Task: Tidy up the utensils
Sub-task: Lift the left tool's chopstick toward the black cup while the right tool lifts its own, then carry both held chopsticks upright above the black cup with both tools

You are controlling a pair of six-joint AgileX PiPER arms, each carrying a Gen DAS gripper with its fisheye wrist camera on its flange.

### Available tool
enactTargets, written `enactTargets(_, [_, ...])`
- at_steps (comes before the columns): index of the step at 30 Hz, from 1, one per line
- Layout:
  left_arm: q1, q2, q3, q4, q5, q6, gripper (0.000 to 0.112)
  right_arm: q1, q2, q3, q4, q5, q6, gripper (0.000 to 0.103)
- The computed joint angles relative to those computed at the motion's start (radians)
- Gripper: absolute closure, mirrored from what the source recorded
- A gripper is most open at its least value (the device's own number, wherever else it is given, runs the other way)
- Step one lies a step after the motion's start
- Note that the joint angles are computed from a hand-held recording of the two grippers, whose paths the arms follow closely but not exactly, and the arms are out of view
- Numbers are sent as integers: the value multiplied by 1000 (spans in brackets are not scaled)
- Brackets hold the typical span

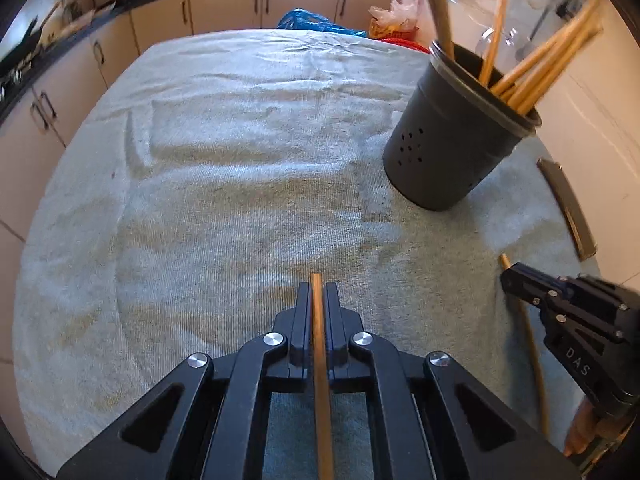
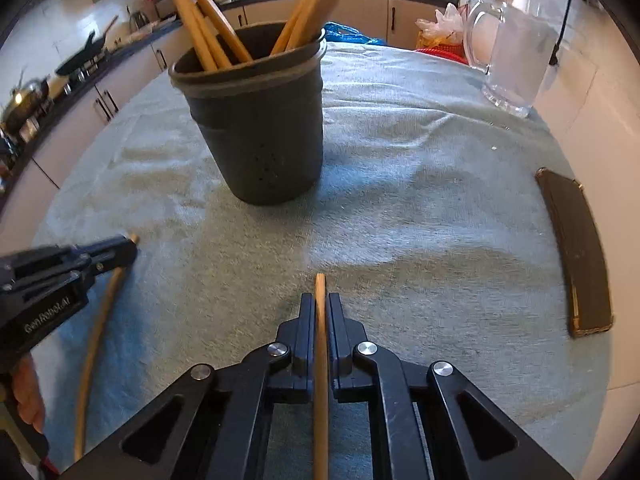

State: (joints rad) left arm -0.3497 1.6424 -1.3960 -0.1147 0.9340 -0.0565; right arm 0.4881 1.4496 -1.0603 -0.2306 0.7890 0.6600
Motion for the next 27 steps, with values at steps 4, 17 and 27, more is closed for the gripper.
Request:
enactTargets(4, [24,-67,19,-26,-10,17,107,7,-64,19,-18,-24,33,97])
enactTargets(17, [-63,-334,11,15,4,-15,107,254,-329,23,-350,121,365,97])
enactTargets(27, [-174,-487,48,110,48,-92,107,565,-458,13,-565,374,593,97])
